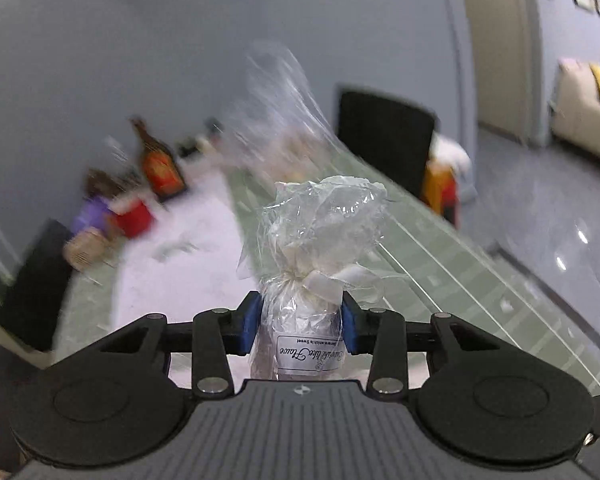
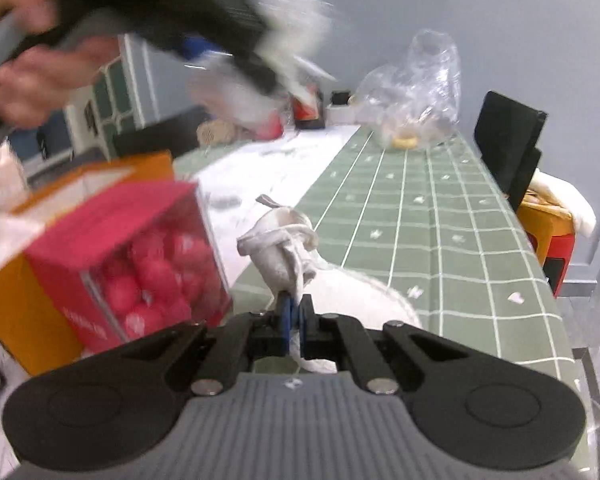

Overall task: Organize soft objects
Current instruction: 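Lift the gift bag and white pad and carry both over the orange box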

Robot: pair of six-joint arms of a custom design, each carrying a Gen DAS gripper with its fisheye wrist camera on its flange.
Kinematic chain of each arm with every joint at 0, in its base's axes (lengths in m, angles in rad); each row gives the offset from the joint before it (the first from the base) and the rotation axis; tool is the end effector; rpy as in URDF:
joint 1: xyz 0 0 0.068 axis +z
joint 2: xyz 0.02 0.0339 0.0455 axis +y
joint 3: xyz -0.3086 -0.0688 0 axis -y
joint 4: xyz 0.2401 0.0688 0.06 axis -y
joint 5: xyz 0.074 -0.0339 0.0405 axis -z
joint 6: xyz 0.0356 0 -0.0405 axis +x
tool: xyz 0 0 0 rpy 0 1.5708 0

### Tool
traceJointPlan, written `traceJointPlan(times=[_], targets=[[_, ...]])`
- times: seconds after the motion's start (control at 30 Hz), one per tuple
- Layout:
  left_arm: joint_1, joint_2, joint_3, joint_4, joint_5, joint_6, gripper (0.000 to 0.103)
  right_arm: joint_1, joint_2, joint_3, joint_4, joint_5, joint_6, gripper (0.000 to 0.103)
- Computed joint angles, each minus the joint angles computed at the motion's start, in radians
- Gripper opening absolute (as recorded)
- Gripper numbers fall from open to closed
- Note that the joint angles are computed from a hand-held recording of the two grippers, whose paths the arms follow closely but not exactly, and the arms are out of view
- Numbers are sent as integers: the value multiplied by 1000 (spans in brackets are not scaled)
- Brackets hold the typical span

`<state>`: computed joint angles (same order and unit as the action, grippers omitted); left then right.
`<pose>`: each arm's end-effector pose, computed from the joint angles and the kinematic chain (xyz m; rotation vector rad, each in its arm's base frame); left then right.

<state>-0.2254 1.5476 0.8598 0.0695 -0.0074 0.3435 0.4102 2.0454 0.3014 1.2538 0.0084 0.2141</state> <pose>0.3176 -0.0725 0.2524 0.6106 2.1032 0.0748 0.2527 0.1096 0.0895 -0.1986 2.0729 0.3753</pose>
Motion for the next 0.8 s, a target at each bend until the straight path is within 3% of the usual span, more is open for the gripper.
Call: traceJointPlan(times=[0.2, 0.37, 0.57, 0.8], targets=[[143, -183, -64, 6, 45, -13, 46, 75, -239, 40, -204, 116, 41, 1], [326, -261, -112, -5, 115, 17, 46, 179, -399, 209, -474, 200, 15, 0], [535, -255, -165, 42, 231, 73, 46, 284, -370, 434, -626, 238, 8, 0], [681, -154, -171, 78, 298, 126, 46, 371, -215, 725, -799, 198, -4, 0]])
